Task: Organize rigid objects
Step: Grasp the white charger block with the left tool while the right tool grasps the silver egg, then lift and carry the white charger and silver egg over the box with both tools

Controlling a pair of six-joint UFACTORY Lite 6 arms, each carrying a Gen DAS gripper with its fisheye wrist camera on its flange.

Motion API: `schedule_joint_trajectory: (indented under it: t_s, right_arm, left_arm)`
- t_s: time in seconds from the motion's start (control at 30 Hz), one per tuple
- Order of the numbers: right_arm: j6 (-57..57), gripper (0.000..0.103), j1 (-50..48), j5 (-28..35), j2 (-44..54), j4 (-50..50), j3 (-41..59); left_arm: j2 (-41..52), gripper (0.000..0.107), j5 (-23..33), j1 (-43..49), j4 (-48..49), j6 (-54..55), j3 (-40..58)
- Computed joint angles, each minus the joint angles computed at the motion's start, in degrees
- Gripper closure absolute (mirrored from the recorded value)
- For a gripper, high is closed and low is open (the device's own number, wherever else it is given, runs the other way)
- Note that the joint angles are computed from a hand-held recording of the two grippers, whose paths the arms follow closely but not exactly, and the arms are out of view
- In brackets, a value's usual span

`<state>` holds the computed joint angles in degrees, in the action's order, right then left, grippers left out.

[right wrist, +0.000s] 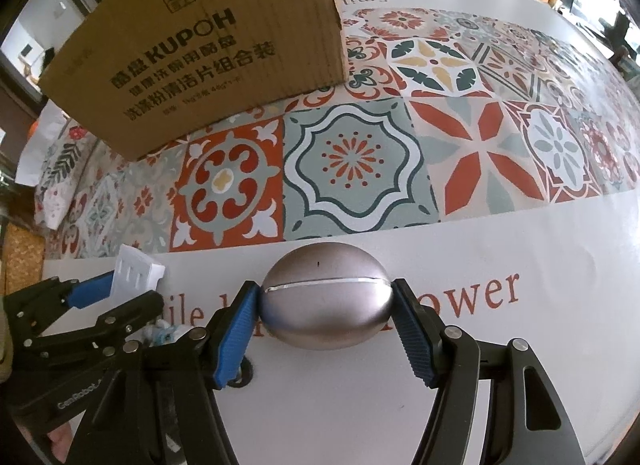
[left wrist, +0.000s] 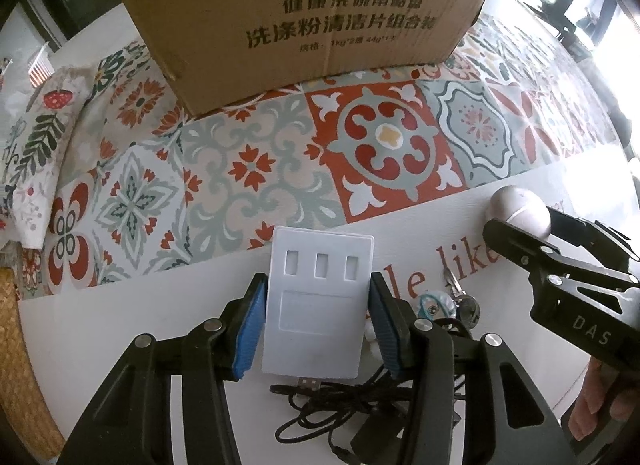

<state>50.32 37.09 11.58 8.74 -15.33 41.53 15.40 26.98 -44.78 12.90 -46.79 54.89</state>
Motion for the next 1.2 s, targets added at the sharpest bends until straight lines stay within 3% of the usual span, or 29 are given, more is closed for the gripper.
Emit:
schedule_joint_trajectory:
  t_s: [0.57,1.2]
  right_arm:
    - [7.9,0.037,2.8,2.5,-7.6,-7.3,-1.8]
    - [6.8,0.037,4.6,8.8,-14.2,-8.9,3.1]
  left_arm:
    - [-7.7,0.059,4.8,-1.3,5.1,-4.3,0.1]
    - [-13.9,0.059,9.9,-2.1,12.2,-9.1,4.3]
